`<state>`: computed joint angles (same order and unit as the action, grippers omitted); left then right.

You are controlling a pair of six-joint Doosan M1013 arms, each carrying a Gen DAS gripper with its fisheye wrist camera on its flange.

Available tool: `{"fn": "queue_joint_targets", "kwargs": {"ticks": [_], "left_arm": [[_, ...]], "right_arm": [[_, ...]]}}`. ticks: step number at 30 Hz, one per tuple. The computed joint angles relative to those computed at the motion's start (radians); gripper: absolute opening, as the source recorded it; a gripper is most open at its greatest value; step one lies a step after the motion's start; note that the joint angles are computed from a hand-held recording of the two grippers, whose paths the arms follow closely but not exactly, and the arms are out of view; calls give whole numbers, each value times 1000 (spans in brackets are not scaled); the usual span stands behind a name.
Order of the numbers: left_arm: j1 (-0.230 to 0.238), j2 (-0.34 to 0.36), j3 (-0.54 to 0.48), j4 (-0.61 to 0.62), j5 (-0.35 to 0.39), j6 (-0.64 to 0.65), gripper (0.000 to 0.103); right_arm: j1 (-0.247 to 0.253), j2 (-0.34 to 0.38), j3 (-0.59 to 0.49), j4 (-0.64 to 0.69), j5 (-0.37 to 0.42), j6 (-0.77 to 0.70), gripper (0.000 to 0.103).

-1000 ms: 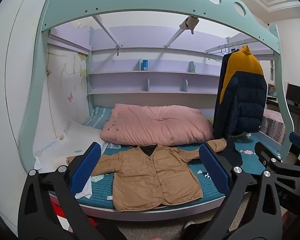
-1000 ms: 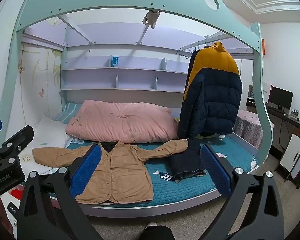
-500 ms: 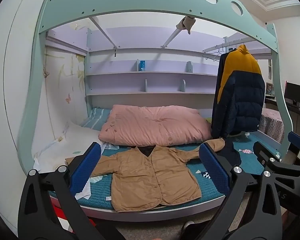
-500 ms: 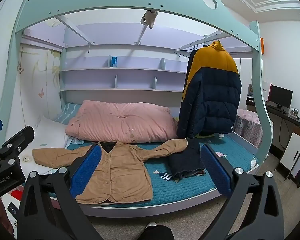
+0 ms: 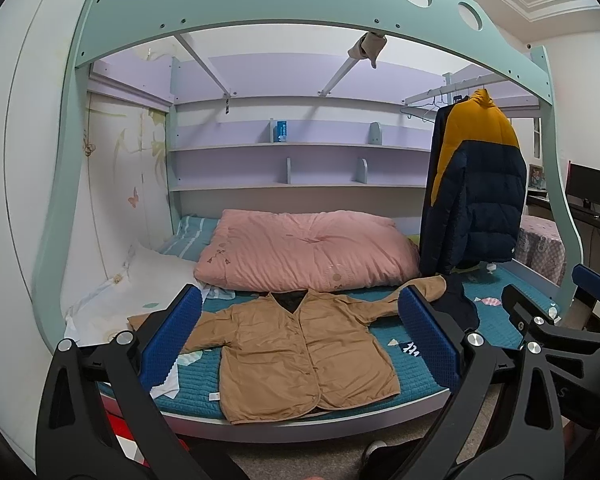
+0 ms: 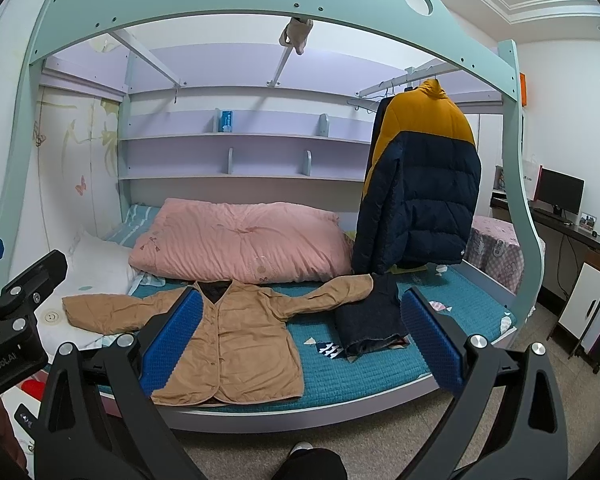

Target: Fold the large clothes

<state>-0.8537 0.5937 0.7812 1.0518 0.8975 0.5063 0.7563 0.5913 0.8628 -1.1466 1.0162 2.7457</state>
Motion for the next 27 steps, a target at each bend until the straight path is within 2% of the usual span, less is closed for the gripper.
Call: {"fn": "queue_joint_targets", "kwargs": {"ticks": [6, 7, 12, 27], "left_arm": [[0, -2, 2, -5, -3, 4, 98], [-1, -1, 1, -2, -1, 3, 98], [-2, -1, 1, -4, -3, 5, 98], [-6, -2, 4, 1, -3, 2, 98]], "right_arm": [[1, 3, -7, 0, 7, -2, 96], [1, -13, 34, -14, -1, 30, 96], [1, -20, 46, -16, -3, 36, 96], [0, -21, 46, -15, -5, 36, 96]]}}
